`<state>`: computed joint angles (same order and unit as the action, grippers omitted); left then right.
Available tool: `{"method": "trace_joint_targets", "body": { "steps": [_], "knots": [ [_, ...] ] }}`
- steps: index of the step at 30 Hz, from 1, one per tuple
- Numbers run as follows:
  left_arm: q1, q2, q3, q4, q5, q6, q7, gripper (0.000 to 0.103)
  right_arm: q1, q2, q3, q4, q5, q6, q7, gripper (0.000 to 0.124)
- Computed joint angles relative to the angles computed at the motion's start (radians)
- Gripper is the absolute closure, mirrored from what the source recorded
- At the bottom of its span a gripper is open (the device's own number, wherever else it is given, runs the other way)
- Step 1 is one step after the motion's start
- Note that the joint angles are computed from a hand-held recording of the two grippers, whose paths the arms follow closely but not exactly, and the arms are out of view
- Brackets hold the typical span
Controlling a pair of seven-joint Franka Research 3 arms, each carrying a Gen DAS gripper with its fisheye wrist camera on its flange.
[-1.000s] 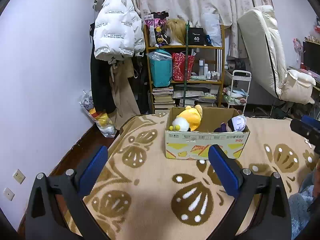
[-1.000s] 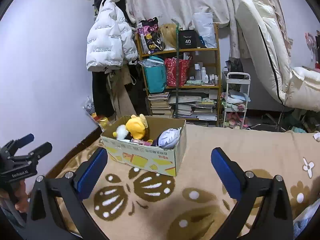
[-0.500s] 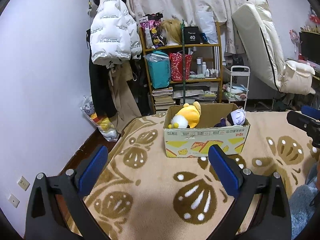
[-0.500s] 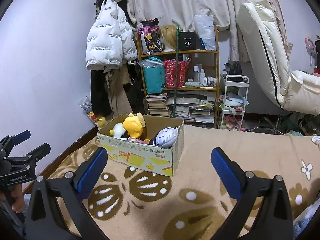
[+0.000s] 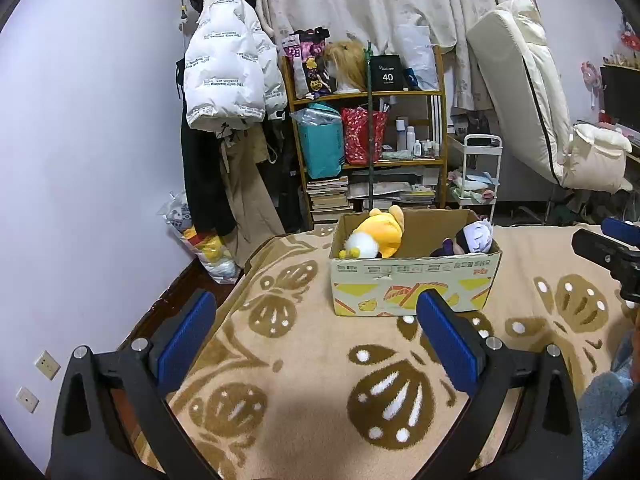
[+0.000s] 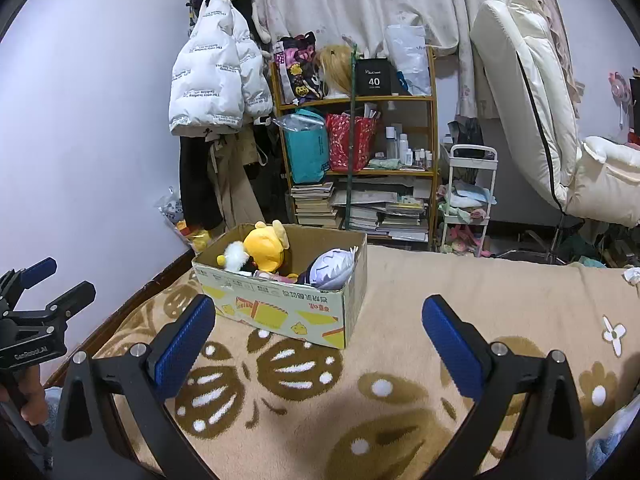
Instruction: Organize soft objects
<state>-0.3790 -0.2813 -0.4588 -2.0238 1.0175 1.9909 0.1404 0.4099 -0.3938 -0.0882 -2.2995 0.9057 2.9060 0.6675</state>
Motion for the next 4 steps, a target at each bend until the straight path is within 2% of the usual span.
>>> {"method": "trace_joint_targets", "body": {
  "steps": [4],
  "knots": [
    [0.001,0.0,0.0,-0.001,0.003,0.002,-0.002,0.004,0.005,0.001,-0.004,-0.004,0.007,0.005,-0.008,0.021]
  ]
}}
